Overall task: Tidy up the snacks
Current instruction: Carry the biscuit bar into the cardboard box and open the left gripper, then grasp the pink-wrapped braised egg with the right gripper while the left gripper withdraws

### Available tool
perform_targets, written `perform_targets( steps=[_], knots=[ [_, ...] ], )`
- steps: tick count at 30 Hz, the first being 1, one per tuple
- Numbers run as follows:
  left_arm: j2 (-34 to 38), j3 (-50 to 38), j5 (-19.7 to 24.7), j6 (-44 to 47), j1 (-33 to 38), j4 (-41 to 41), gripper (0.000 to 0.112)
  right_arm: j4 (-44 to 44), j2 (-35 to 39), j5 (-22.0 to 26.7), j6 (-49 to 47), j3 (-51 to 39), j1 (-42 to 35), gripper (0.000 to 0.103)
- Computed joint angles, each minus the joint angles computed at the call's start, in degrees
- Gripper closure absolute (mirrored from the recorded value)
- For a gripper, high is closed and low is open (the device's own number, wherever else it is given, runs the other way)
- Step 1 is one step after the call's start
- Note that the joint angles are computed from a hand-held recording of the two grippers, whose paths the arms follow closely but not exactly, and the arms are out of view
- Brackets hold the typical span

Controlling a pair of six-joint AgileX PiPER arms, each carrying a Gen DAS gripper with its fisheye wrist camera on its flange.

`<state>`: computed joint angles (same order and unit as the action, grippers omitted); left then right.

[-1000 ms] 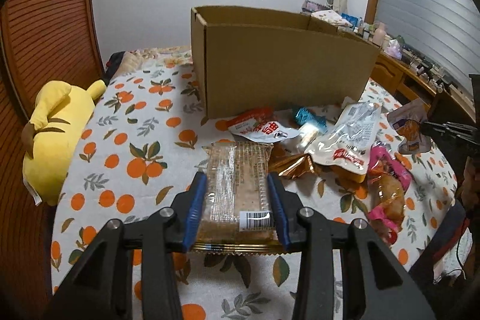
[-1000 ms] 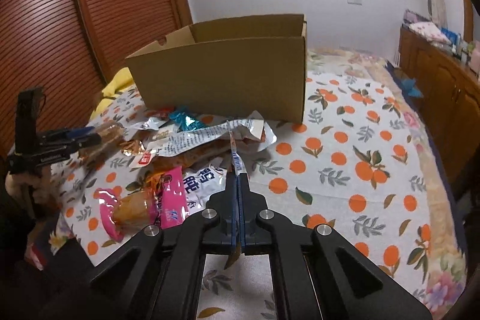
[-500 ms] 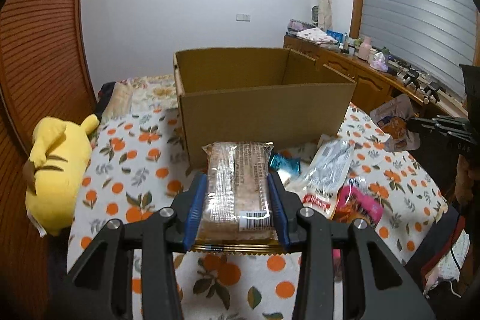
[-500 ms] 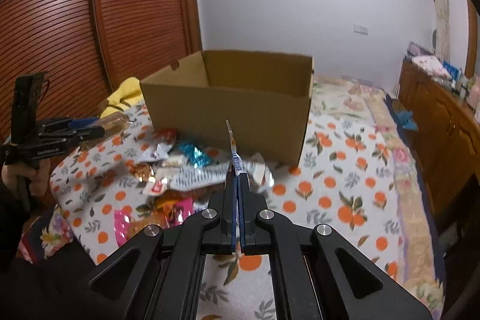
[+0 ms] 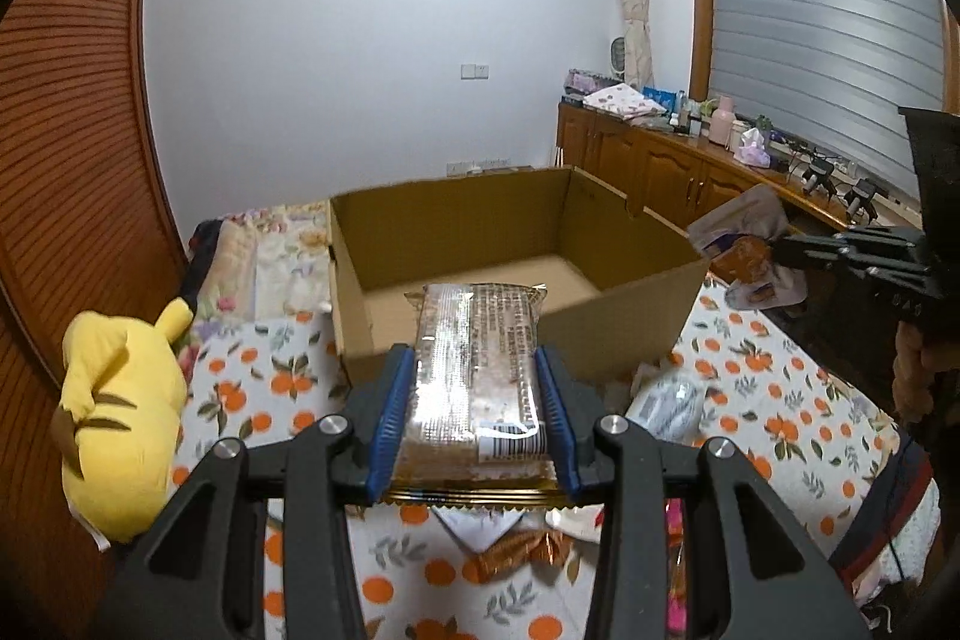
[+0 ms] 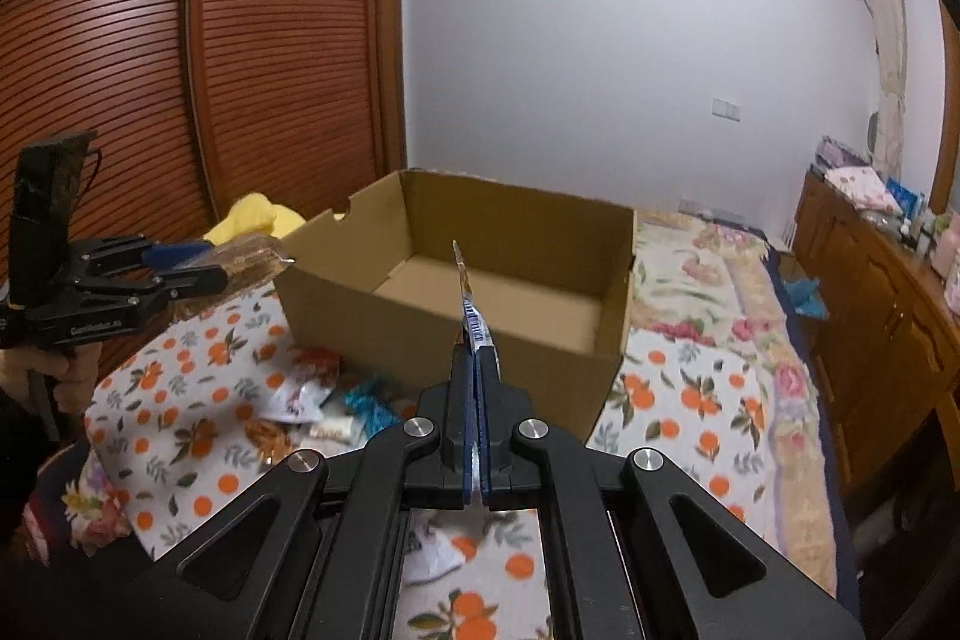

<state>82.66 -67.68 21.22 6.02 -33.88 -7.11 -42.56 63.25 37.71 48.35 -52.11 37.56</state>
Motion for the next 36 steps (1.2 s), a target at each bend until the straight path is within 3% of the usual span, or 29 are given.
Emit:
perform_targets(
  steps=[5, 20, 29, 36],
  knots=[
    [3.9, -6.3, 2.6, 1.2, 0.0, -0.9, 0.073, 2.4, 4.1, -1.5, -4.5, -4.4, -2.3, 0.103],
    [17.5, -24.9, 9.7, -6.8, -2.9, 7.9, 0.072, 8.5, 16.9, -6.0, -12.2, -15.4, -9.2, 0.103],
    [22.0, -27.0, 10.5, -9.4, -2.1, 9.8, 0.07, 12.7, 23.0, -8.0, -14.0, -17.4, -12.1, 0.103],
    [20.1, -24.4, 8.1, -9.6, -1.0, 9.3, 0.059, 16.8, 24.9, -9.9, -15.1, -17.2, -14.0, 0.102]
  ],
)
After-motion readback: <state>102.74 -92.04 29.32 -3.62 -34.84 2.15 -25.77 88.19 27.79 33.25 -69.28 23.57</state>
